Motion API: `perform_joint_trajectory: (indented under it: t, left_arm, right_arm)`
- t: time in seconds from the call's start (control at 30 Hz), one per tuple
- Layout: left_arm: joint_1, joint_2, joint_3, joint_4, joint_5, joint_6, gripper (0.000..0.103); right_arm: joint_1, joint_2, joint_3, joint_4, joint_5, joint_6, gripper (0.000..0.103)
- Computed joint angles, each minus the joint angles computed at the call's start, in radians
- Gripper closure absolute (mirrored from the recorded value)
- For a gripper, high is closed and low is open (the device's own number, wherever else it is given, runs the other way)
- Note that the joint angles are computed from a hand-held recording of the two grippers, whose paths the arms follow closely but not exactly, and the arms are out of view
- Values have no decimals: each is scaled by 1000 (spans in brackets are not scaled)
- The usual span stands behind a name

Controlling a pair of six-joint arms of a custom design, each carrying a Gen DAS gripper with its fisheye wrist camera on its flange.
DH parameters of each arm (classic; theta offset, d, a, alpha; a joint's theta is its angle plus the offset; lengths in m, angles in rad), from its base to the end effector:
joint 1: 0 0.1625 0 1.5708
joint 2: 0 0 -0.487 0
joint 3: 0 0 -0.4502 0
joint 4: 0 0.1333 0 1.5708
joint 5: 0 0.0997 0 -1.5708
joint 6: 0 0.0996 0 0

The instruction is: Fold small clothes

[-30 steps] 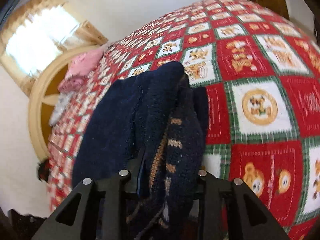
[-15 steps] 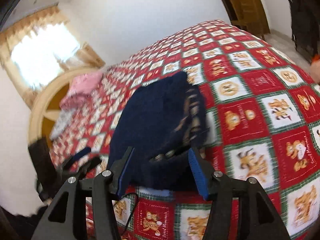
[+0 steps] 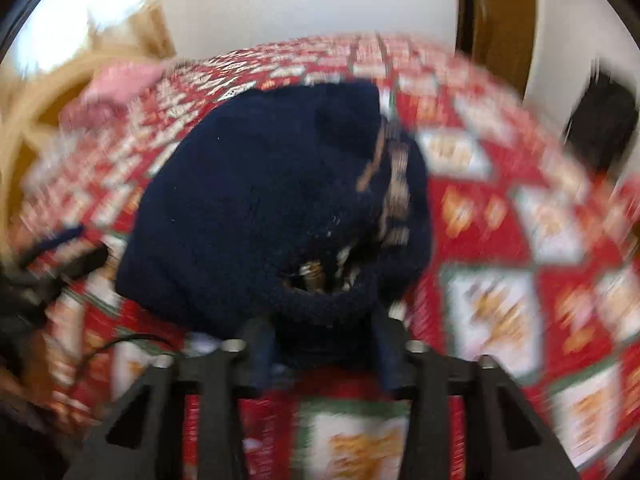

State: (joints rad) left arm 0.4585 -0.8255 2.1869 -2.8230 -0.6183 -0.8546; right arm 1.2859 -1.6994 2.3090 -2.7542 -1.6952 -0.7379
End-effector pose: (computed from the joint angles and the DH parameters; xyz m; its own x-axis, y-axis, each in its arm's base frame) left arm -0.3684 -0.4210 0.0118 -0.7885 0.0352 -0.6140 0.4518 0.7106 -0.5394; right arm -0.0087 -0.4601 0.3588 -0.8494 -0.2880 0.4423 -0.4532 0.8274 -0.3315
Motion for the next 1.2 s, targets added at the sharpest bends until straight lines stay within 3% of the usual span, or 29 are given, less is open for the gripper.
perform_joint_trajectory:
  t: [0.1, 0.2, 0.27, 0.3, 0.43, 0.53, 0.6, 0.8, 0.83, 0.9, 0.93, 0.97, 1.13, 1.2]
  left_arm:
    - [3, 14, -30, 98, 5, -21, 0]
    - [1, 24, -55, 194, 13, -55, 0]
    - [-4, 24, -60, 219, 23, -65, 0]
    - [-7, 23, -63, 235, 32, -70, 0]
    - [-15, 24, -78, 307, 67, -92, 0]
    - [-8, 28, -81, 294, 60, -81, 0]
    - [-1, 32, -84, 295, 53, -78, 0]
    - [1, 28, -75, 277, 42, -62, 0]
    - [0, 23, -70, 266, 43, -59, 0]
    - [1, 9, -56, 238, 41, -56, 0]
    - [3, 2, -48, 207, 40, -47, 0]
    - [5, -2, -44, 177, 41, -37, 0]
    - [30, 15, -86, 119, 46, 29, 0]
    - [35, 28, -102, 120, 59, 39, 0]
  right_arm:
    - [-99, -21, -73, 270, 241, 137, 75]
    - [-194, -20, -124, 511, 513, 173, 75]
    - [-242, -18, -137, 594, 611, 183, 75]
    - [-258, -21, -134, 596, 623, 190, 76]
    - [-304, -52, -89, 504, 510, 191, 76]
    - [-368, -62, -71, 519, 507, 190, 76]
    - [-375, -69, -69, 525, 515, 183, 76]
    - [-234, -148, -57, 421, 300, 94, 76]
    - [-208, -159, -51, 373, 262, 87, 74]
    - [-143, -155, -52, 259, 209, 62, 55]
    - [-112, -144, -60, 214, 192, 54, 37]
    - [-90, -130, -71, 189, 188, 60, 32]
    - [-12, -7, -185, 126, 225, 136, 31]
    - [25, 40, -218, 127, 202, 150, 31]
